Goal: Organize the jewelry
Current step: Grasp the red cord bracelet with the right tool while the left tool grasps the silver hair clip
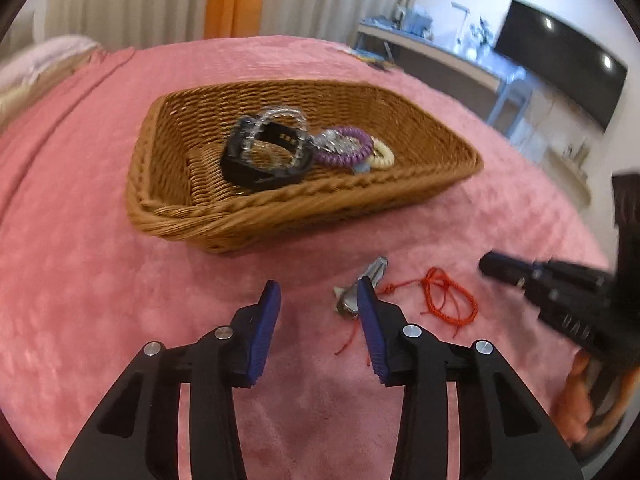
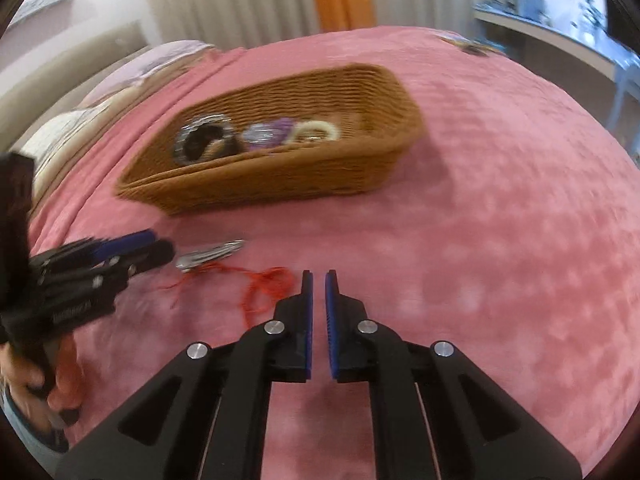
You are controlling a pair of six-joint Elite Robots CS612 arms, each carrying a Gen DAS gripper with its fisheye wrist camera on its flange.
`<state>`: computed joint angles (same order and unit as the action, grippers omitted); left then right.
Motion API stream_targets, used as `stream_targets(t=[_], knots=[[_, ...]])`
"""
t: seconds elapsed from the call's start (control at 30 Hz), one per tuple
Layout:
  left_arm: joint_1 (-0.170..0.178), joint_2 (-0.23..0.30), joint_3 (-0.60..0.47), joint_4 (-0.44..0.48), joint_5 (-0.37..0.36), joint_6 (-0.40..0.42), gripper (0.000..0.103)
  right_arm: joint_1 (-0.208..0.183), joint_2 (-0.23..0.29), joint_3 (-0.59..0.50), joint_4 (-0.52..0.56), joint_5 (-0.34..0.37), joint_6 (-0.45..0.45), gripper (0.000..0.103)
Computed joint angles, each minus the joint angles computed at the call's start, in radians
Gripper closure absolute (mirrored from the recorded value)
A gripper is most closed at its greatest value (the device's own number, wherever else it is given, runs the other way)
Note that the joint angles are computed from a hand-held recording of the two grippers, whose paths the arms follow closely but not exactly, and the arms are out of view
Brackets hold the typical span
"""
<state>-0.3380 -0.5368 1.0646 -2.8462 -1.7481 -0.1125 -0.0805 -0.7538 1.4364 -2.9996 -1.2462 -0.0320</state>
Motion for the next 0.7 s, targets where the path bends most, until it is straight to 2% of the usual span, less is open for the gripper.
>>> stream_targets(t=[0.03,0.13,0.27,0.3,0.33,0.37,0.4,0.5,0.63,0.7], knots=[[0.003,0.0,0.004,-0.009,-0.012,-0.006,0.066,0.006,0.001,-0.004,0.014,-0.006,-0.023,0.081],[0.005,-0.001,0.012,-0.024,-0.025,-0.001,0.065,0.024,0.004,-0.015,0.039,-0.03,-0.048,0.068],[0.002,0.004,0.004,-0.019,-0.027,0.007,0.064,0.039,0.012,-0.026,0.059,-0.068,-0.081,0.068],[0.003,0.005,0.002,-0.017,-0.029,0.007,0.064,0.046,0.016,-0.033,0.079,-0.093,-0.096,0.07],[0.003,0.006,0.001,-0.016,-0.032,0.006,0.064,0.051,0.018,-0.036,0.082,-0.112,-0.108,0.085],[0.004,0.006,0.0,-0.016,-0.035,0.003,0.064,0.061,0.017,-0.033,0.072,-0.144,-0.133,0.093],[0.005,0.006,-0.001,-0.013,-0.038,0.002,0.064,0.063,0.014,-0.028,0.067,-0.147,-0.142,0.099],[0.004,0.007,-0.006,0.0,-0.039,0.013,0.064,0.066,0.009,-0.015,0.035,-0.207,-0.122,0.1],[-0.007,0.007,-0.015,0.036,-0.024,0.076,0.064,0.041,0.0,-0.003,0.021,-0.221,-0.042,0.1],[-0.017,0.012,-0.029,0.061,0.001,0.112,0.064,0.029,-0.001,-0.003,0.029,-0.202,-0.024,0.1]])
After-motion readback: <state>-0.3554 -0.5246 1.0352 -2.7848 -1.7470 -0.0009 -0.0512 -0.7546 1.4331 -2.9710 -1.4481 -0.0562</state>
